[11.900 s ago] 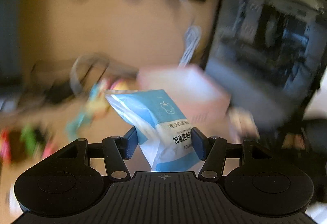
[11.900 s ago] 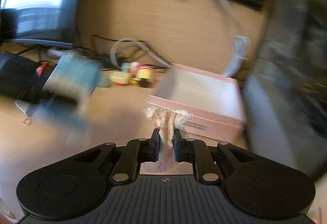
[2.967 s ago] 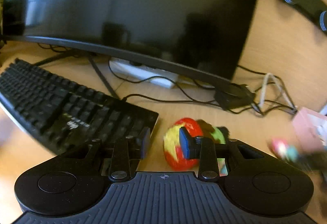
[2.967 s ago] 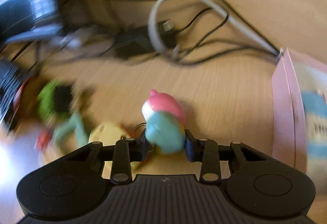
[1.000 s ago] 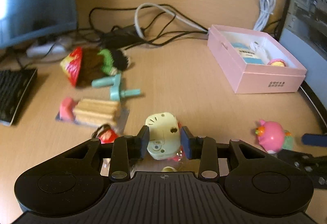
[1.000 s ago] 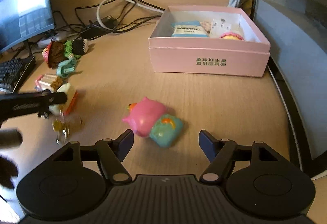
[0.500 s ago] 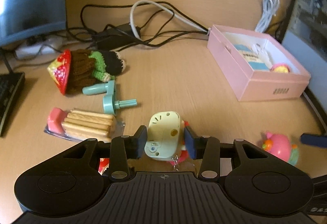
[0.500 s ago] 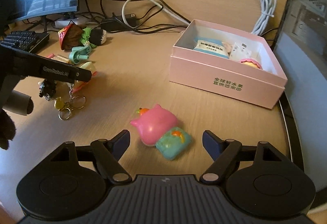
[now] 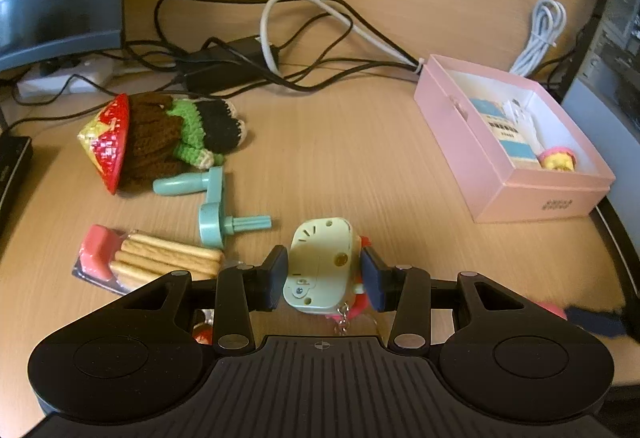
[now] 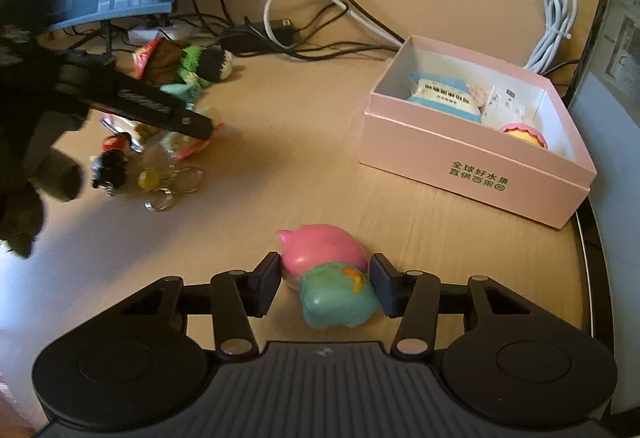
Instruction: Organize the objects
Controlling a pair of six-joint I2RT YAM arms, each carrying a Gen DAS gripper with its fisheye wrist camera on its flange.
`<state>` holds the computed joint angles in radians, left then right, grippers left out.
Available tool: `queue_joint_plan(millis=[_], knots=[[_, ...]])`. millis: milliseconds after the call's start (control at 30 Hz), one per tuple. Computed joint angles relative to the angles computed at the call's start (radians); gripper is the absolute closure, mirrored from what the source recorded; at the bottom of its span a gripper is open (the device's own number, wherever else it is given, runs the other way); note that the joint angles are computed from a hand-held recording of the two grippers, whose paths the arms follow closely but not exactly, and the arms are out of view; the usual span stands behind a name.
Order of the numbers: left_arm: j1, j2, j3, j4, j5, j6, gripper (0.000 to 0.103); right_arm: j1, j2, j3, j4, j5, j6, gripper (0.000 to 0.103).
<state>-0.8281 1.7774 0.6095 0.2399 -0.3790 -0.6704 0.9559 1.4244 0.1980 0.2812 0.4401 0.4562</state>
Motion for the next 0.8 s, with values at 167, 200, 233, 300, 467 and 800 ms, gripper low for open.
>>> queue_joint_plan(millis=[167, 200, 233, 300, 467, 800], knots=[[0.031, 0.016, 0.023, 0.001, 0.029, 0.021, 0.057, 0.059, -0.039, -0.004, -0.05, 0.054, 0.045, 0.055], [0.038, 0.021, 0.027, 0.005, 0.035, 0.024, 0.057, 0.065, -0.036, -0.003, -0.056, 0.062, 0.049, 0.055], [0.047, 0.027, 0.033, 0.007, 0.042, 0.028, 0.055, 0.067, -0.031, -0.003, -0.055, 0.067, 0.049, 0.055], [0.076, 0.062, 0.084, -0.058, 0.09, 0.021, 0.054, 0.069, -0.009, 0.001, -0.049, 0.067, 0.054, 0.055], [0.078, 0.06, 0.058, -0.001, 0.062, 0.048, 0.057, 0.055, 0.076, 0.024, -0.014, 0.067, 0.055, 0.055], [-0.063, -0.161, -0.078, -0.039, 0.146, 0.133, 0.059, 0.14, -0.198, -0.01, -0.303, 0.124, 0.196, 0.056]])
